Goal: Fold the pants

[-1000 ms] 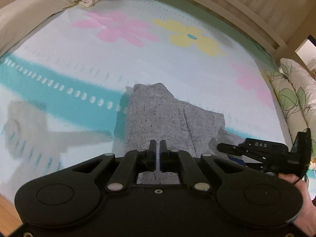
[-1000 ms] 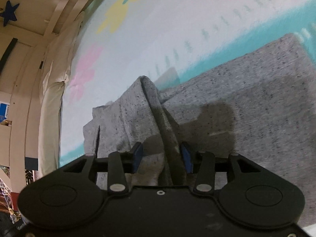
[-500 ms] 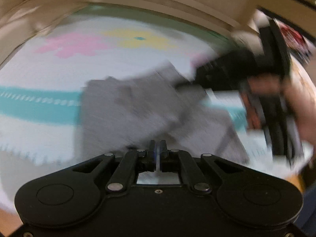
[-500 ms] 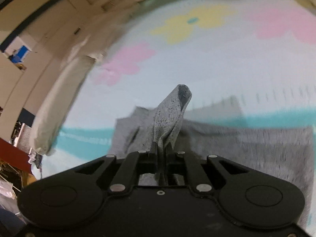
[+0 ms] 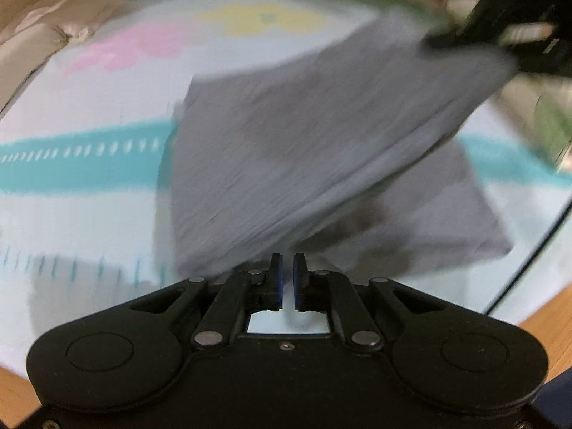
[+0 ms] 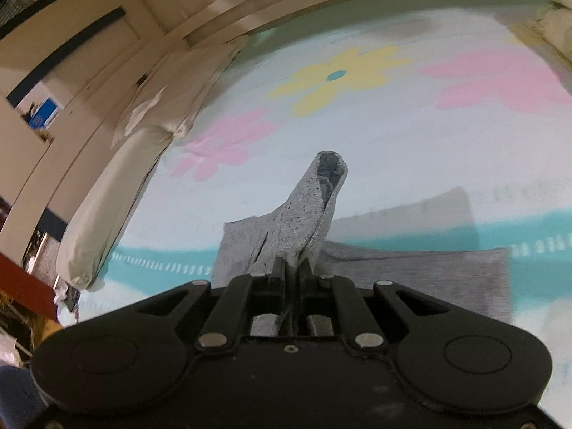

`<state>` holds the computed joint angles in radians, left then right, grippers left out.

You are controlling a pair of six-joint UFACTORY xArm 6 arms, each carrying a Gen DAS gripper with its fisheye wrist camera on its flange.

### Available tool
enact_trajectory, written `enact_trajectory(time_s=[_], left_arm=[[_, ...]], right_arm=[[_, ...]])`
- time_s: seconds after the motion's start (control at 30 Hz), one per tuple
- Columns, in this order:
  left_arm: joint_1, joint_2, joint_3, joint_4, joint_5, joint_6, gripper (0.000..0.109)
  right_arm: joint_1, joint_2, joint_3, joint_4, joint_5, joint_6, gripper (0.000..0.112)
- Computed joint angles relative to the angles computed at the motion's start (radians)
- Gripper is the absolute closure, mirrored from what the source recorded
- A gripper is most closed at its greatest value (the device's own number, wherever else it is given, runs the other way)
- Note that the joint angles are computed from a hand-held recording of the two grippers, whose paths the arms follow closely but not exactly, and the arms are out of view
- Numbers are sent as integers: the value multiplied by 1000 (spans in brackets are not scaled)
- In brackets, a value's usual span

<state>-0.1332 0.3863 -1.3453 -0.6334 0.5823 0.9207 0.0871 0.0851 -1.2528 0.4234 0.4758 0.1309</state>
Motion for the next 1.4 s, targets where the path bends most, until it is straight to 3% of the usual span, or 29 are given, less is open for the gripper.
enact_trajectory(time_s=[0.07, 0.17, 0.37, 0.5, 0.6, 0.67, 0.8, 0.9, 1.03, 1.17, 1.3, 1.4], left_arm=[[6, 37, -29, 139, 29, -118, 97], [33, 67, -77, 129, 93, -181, 94], [41, 82, -133, 210, 165, -259, 96], [73, 79, -178, 176, 355, -188, 96], [79, 42, -166, 104, 416, -81, 96], [76, 14, -147, 42, 403, 2, 96], [53, -23, -136, -78, 294, 107, 95], [33, 39, -223, -69, 238, 35, 79], [-6, 117, -276, 11, 137, -105, 78], [-23, 170, -320, 107, 166, -185, 78], [-36, 190, -290, 117, 131, -128, 76], [-34, 205, -328, 152, 172, -148, 76]], right_arm=[[-22, -29, 31, -26, -3, 26, 104], [-59, -57, 68, -125, 27, 129, 104], [-118, -30, 96, -288, 177, 281, 105], [-110, -12, 111, -329, 208, 302, 105], [-96, -14, 98, -368, 210, 306, 105], [-96, -13, 92, -376, 218, 299, 105], [-96, 20, 86, -405, 221, 298, 104], [-74, 41, 94, -468, 203, 323, 104], [-64, 30, 115, -510, 185, 334, 104], [-69, 12, 149, -509, 158, 335, 104], [-77, -7, 198, -495, 110, 317, 104], [-90, -27, 242, -452, 70, 308, 103]])
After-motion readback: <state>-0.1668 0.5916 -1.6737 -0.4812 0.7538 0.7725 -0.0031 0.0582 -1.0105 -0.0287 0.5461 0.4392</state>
